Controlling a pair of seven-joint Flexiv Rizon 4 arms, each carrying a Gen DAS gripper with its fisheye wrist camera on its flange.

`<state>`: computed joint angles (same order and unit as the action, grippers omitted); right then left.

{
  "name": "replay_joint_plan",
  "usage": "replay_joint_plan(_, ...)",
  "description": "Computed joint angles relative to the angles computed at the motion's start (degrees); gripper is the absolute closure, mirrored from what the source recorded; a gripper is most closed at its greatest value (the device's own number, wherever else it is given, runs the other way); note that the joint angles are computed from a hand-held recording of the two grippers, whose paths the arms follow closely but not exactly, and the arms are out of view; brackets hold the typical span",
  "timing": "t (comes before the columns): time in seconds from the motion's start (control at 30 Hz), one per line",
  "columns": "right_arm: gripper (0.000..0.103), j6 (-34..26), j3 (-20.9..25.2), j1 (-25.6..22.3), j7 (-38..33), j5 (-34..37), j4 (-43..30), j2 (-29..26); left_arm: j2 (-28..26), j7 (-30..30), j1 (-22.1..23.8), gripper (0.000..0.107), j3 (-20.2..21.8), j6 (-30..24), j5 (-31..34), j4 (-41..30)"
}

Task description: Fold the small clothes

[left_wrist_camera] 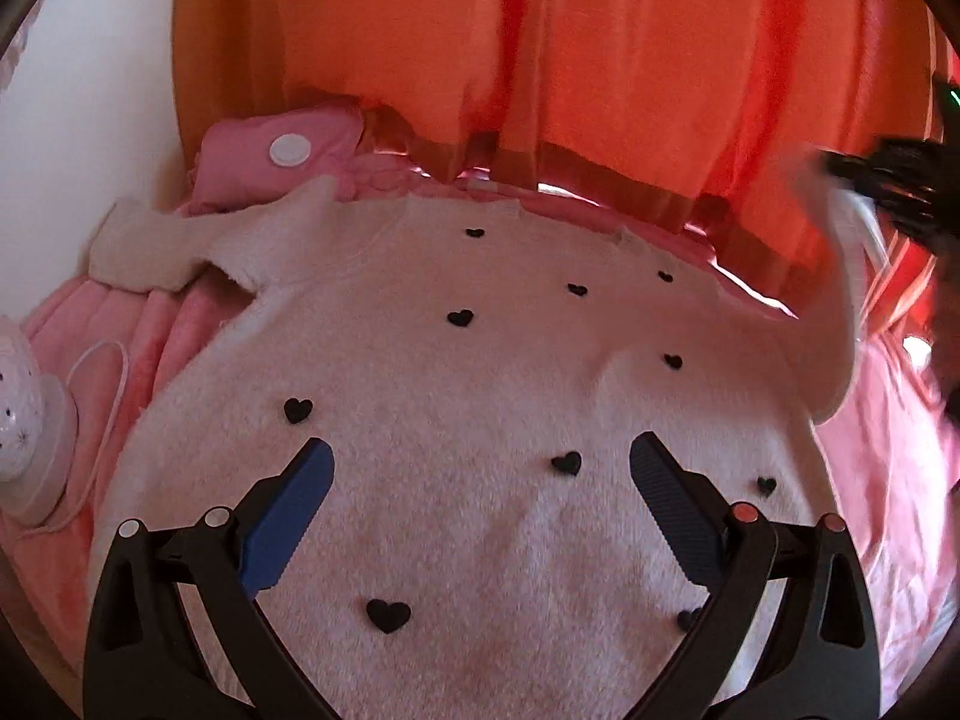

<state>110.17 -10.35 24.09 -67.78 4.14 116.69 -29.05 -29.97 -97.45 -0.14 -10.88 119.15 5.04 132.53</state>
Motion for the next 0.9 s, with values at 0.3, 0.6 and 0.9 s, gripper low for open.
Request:
replay_joint_plan(0.3,0.039,1.9,-4.36,5.39,12.0,8.13,8.89,-5.52,-9.07,-2.66,26.54,0.009,-24.59,-12.4,6.72,-8.6)
replay_joint_plan(0.6,0.039,-3.39,-2.52,-1.4,15.2,4.98,9.19,-8.85,-19.6,0.36,10.74,0.016,-14.09,-21.18,-9.65,-28.04)
replay_joint_plan(0.9,0.097,3.46,-8.15,1.08,15.44,8.74,14.61,-5.22,-23.16,9.32,15.12,0.094,-24.77,-22.72,-11.6,-28.58)
